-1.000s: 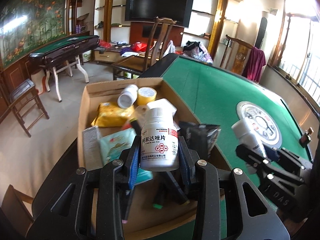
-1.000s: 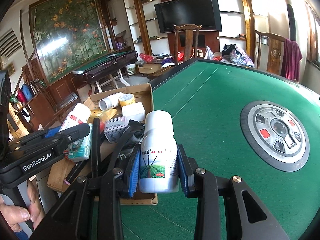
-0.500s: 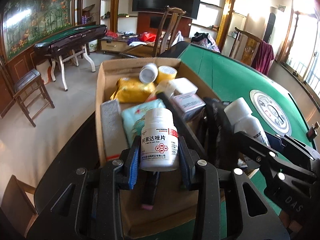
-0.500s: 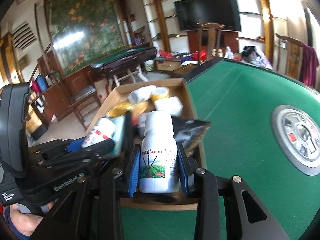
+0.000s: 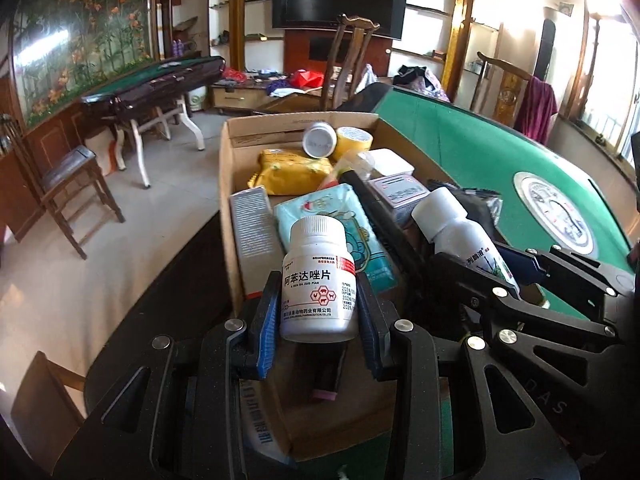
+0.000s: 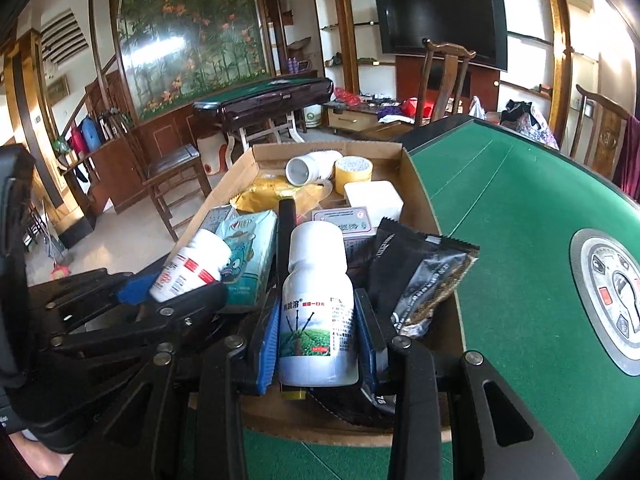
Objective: Organize objects
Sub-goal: 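Carry both bottles over to the cardboard tray with both grippers, then lower both bottles into the tray and open both grippers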
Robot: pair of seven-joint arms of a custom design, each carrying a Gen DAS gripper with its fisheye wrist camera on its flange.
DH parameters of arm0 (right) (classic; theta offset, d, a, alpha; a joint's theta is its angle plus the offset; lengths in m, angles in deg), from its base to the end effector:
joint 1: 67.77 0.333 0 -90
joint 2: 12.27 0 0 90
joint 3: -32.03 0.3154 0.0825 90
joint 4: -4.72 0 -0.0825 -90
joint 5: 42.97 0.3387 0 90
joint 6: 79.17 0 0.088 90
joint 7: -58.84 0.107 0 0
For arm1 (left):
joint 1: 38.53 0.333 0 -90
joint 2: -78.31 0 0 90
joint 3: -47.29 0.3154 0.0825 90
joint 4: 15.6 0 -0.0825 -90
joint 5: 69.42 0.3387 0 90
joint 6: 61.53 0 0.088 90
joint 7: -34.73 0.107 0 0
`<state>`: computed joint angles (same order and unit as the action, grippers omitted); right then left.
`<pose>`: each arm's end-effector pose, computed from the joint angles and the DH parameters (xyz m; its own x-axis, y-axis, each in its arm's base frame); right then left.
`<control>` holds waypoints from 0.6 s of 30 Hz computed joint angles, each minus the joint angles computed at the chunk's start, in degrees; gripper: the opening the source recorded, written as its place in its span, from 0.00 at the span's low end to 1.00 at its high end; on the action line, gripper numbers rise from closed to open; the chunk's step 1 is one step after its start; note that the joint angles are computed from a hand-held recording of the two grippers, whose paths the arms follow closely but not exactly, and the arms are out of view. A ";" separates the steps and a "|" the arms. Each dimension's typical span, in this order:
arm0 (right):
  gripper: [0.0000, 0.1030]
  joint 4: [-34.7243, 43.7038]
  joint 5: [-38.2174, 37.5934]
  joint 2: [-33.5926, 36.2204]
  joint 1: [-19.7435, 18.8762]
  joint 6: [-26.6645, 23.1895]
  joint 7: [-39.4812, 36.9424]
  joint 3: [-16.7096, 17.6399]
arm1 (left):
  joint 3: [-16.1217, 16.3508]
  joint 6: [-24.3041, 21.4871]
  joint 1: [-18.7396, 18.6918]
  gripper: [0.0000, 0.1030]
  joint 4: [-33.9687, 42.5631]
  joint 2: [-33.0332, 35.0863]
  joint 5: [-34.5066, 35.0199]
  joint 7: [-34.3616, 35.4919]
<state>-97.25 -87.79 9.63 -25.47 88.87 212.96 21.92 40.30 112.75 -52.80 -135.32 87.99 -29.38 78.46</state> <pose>0.5156 0.3961 0.4440 0.2325 -0.9675 -0.0996 -0.6550 -0.0801 -0.7514 0.5190 -0.2513 0.4528 -0.2432 -0.9683 0.0565 -0.6810 0.1290 -0.7208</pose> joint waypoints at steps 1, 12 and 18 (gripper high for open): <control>0.33 0.29 0.12 0.21 -0.03 -0.30 -0.37 0.10 | 0.45 0.14 -0.29 0.33 -0.08 -0.04 0.83 -0.76; 0.33 3.46 -0.55 2.45 0.81 -1.80 -1.49 -0.73 | 3.20 -3.89 -2.33 0.33 2.22 0.01 23.21 -20.60; 0.33 4.74 0.74 3.34 0.50 -1.76 -3.07 -0.55 | 1.18 -4.79 -0.59 0.33 2.21 -0.14 25.47 -22.51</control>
